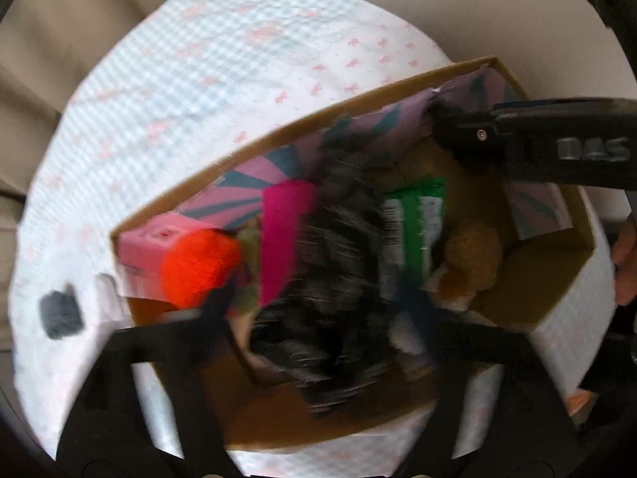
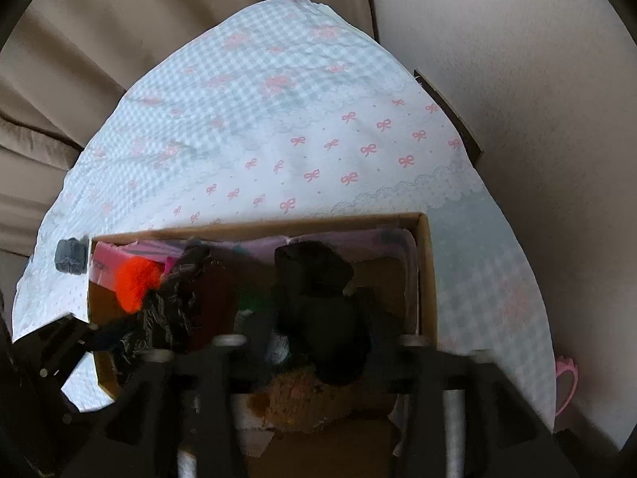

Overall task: Organize soft objects
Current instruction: 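Carry the patterned sock and black sock into the box and release both, then lift both tools away from the box toward the grey socks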

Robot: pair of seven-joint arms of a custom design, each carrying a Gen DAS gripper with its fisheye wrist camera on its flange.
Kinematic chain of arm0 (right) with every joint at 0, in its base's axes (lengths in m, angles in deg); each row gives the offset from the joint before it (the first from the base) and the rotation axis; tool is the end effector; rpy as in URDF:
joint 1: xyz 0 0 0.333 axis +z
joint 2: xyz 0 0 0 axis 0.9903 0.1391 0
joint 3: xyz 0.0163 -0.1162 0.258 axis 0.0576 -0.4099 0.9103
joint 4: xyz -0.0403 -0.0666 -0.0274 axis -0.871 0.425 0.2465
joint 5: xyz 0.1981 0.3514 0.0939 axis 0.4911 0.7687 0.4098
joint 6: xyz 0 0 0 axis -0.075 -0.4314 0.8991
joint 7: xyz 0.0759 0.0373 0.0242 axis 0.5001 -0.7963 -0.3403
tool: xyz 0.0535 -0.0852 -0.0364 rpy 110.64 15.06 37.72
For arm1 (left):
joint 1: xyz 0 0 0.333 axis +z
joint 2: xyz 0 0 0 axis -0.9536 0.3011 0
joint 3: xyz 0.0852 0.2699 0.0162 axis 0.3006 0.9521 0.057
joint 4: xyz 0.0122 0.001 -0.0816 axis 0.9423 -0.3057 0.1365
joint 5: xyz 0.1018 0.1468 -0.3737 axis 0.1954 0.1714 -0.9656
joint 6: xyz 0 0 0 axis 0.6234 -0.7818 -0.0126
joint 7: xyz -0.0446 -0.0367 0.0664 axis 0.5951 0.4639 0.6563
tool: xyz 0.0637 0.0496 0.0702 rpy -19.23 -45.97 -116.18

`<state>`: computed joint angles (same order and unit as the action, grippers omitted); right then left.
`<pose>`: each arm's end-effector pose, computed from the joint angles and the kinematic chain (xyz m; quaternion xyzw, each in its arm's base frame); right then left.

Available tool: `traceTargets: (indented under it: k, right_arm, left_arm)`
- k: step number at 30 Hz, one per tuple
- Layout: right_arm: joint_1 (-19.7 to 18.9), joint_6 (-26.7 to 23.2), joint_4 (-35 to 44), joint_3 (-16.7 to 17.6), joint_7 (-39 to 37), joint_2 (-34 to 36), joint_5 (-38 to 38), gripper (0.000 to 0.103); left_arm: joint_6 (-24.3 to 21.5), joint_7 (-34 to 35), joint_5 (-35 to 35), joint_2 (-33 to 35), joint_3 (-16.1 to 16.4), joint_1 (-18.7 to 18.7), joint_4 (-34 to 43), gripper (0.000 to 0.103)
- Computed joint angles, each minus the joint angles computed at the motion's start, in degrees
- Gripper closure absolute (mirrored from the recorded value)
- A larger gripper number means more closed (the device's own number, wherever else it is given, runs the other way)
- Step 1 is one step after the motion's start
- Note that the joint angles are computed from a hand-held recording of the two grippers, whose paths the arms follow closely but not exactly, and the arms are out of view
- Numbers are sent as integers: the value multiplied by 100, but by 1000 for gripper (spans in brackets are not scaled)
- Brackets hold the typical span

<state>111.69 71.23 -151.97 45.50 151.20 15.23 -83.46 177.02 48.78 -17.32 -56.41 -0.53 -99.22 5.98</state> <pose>0.6309 0.4600 0.4044 -0.7305 0.6469 0.0053 0.2190 0.6199 -0.3873 0.4238 -0.6058 0.7851 -0.0440 0.1210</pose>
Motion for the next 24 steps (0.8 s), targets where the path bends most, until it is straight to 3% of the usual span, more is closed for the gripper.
traceTargets:
  k: [1,3,5,15,24]
  right_arm:
    - [-135,184,-40,164,-188,23,240,26]
    - [-146,149,110,228,-328,124,361,11]
    - [-10,71,288,134,-313,216,244,3]
    - [169,363,34,-3,-108,-13,-37,2]
    - [244,565,-660,-57,330,-800,-351,2]
  left_arm:
    - [123,14,61,-97,9,-3,-125,0]
    - [140,47,84,-155,9,17,-187,0]
    - [111,57,65,-212,4,52,-236,0]
    - [238,-150,-146,-741,-100,228,-756,0]
    - [284,-519,-20,-1441,-247,265,-1164,0]
